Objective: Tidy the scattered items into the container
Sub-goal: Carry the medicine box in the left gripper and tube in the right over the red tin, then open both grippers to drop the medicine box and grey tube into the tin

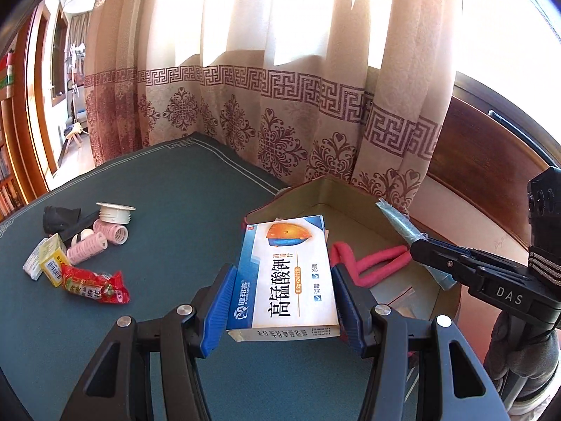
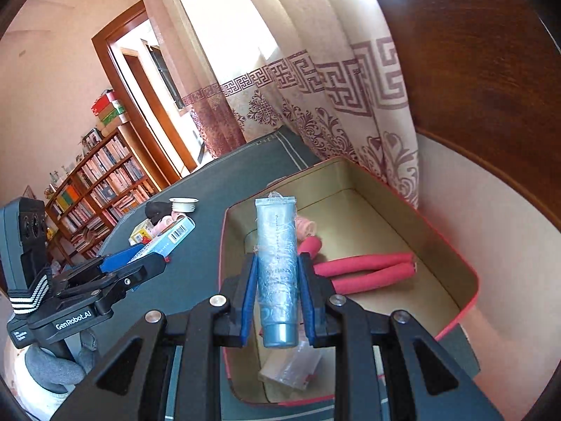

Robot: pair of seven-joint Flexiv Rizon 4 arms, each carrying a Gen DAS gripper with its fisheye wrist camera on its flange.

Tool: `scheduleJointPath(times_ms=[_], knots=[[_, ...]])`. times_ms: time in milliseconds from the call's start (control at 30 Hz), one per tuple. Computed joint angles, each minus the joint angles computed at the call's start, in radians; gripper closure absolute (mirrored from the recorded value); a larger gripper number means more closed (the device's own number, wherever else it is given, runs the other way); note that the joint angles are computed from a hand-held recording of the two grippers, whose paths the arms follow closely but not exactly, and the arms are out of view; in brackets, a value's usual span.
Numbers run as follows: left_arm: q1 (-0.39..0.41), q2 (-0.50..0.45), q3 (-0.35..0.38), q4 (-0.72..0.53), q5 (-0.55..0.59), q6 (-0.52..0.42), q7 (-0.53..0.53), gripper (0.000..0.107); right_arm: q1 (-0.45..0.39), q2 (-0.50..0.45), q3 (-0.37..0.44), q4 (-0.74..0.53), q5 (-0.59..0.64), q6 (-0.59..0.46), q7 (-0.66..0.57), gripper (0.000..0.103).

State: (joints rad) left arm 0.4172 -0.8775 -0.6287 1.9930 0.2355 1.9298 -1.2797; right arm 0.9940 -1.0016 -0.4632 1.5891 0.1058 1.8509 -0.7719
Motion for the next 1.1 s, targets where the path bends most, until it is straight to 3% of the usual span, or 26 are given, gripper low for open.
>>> scheduleJointPath(times_ms=[133,233,600,667,700,1000,1100], knots=[[-0.031,-0.012,-0.013,-0.046,-0.013,-0.035,0.019,0.050,0.088,-0.036,-0.138,0.017,0.033,-0.051,0.041,0.078],[-0.053,-0.025,-0.017,-0.080,-0.034,-0.061,0.039,0.050,0.094,-0.048,-0.167,0.024,0.019,-0.065,0.076,0.078],[-0.102,-0.085,-0.031,-0.174,-0.131,-0.136,0.110,0.049,0.077,-0.064,-0.186,0.025,-0.048,-0.096,0.164,0.078],[-0.097,-0.099,-0.048,-0.190,-0.156,-0.166,0.121,0.038,0.070,-0.066,-0.182,0.023,-0.049,-0.097,0.184,0.077],[-0.094,-0.104,-0.055,-0.193,-0.169,-0.175,0.124,0.025,0.064,-0.066,-0.177,0.022,-0.051,-0.098,0.192,0.077],[-0.056,-0.103,-0.065,-0.161,-0.197,-0.145,0.129,0.025,0.052,-0.071,-0.167,0.009,-0.076,-0.097,0.235,0.076],[-0.042,-0.096,-0.061,-0.144,-0.189,-0.130,0.120,0.025,0.061,-0.074,-0.172,0.007,-0.078,-0.094,0.241,0.065]])
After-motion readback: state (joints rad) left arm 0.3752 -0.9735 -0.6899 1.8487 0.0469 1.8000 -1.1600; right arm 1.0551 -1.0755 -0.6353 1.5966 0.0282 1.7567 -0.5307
